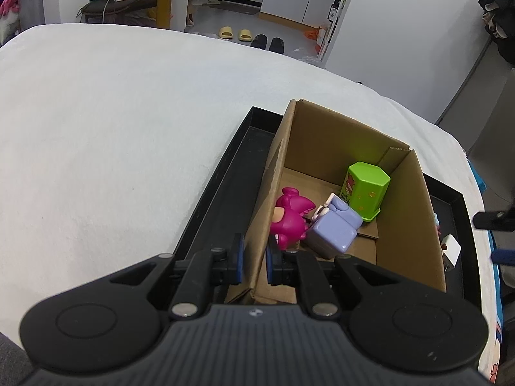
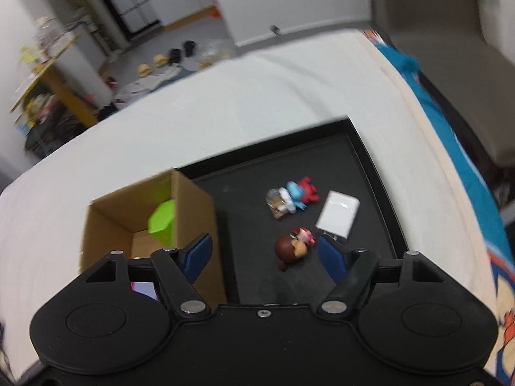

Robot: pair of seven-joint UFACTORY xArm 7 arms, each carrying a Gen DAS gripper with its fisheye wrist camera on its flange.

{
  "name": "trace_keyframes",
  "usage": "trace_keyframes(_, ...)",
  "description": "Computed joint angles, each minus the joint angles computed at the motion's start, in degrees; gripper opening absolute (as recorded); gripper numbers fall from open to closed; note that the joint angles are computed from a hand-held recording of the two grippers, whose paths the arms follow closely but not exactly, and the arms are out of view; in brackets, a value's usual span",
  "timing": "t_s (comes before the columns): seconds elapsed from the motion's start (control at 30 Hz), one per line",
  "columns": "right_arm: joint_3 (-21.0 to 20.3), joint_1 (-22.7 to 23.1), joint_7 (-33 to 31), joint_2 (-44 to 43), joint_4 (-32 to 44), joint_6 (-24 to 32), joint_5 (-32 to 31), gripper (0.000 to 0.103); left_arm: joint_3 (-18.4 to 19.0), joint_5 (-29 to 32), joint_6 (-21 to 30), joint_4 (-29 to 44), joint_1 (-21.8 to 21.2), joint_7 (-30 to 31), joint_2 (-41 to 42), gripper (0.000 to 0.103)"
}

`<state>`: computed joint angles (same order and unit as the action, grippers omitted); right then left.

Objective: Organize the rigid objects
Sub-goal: 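Move the right tool over the tray to the brown-haired doll figure, then close the right tool on the brown-haired doll figure and lift it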

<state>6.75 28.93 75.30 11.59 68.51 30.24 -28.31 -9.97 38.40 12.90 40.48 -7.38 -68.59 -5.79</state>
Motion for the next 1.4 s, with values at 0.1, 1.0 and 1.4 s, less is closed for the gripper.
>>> trace_keyframes(0.1, -0.1, -0.3, -0.1, 1.6, 0.4, 0.5, 1.7, 0.071, 0.0, -0.2, 0.1, 0.0, 0.0, 0.1, 0.0, 0.012)
trace_keyframes(1.0, -2.2, 1.2, 4.3, 4.3, 0.8, 4.4, 0.8, 0.009, 0.1, 2.0, -0.1, 0.3, 0.0, -1.1, 0.5, 0.012)
trace_keyframes(1.4, 1.1, -0.8, 3.1, -1.7, -6.4, 5.3, 6.2, 0.009, 0.3, 2.1, -0.2, 0.3, -0.3, -0.8, 0.6, 0.012)
